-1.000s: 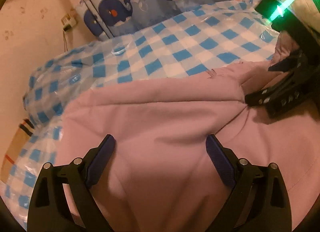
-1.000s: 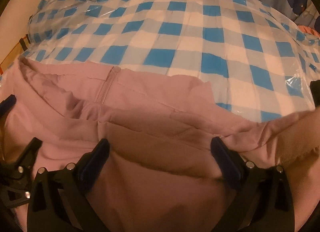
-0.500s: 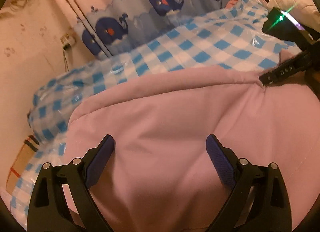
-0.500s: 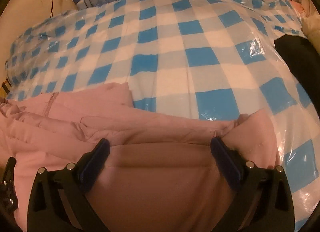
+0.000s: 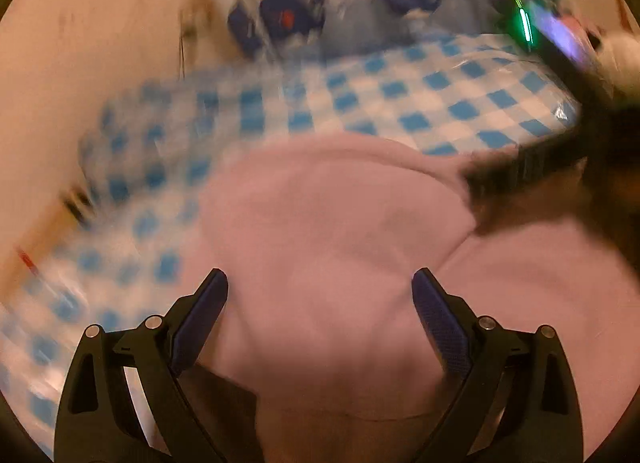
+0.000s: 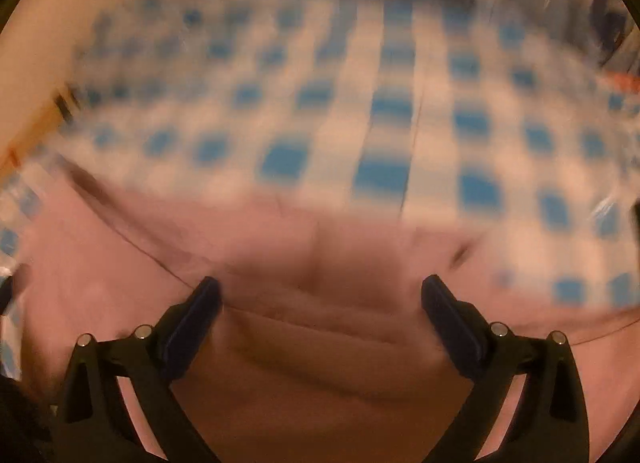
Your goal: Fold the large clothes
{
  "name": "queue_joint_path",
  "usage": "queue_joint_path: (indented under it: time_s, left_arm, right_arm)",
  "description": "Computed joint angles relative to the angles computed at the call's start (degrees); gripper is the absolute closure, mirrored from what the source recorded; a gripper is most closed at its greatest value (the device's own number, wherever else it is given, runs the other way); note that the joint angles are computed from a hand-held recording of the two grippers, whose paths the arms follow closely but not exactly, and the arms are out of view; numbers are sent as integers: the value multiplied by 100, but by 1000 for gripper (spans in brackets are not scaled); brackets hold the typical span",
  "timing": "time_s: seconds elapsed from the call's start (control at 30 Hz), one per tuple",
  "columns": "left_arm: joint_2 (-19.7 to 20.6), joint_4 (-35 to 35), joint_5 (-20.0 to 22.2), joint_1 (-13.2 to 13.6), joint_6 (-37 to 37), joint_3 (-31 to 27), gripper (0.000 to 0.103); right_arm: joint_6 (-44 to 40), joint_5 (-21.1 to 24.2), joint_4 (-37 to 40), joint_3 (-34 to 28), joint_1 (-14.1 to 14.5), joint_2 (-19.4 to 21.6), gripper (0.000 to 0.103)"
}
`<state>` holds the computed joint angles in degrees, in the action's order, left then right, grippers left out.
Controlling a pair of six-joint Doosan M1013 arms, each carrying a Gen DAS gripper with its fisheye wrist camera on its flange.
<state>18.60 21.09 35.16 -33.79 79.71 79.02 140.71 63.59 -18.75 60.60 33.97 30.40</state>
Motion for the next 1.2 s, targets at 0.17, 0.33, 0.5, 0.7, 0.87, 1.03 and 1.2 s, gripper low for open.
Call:
queue_joint_path:
  time_s: [0.17,0.33,0.5,0.7,0.87,1.03,1.2]
  left_arm:
    - [103,-422,326,59,346,-164,12]
    - [-69,350,45,115,-353,-126,12]
    - [203,-136,513,326,-177,-411,11]
    - [397,-800,772,401,258,-540,10]
    - [162,-467,696,374,-35,-373,11]
    - [-234,-347,231,336,-60,184,10]
    - [-40,-1183,439,465,365,51,9]
  right_arm:
    - [-187,88,210,-24,-61,92,7]
    - [266,-49,-682,350,100,-561,7]
    - [1112,699,-1618,1347,48,-1105,7]
    - [1691,-845,-882,2382,-274,-1601,7]
    - [2531,-410,-1749,2444,303,-2066,7]
    - [2735,201,-1828,2864,709,-2178,7]
    - [3125,-417,-1742,3293,565,-2253,5]
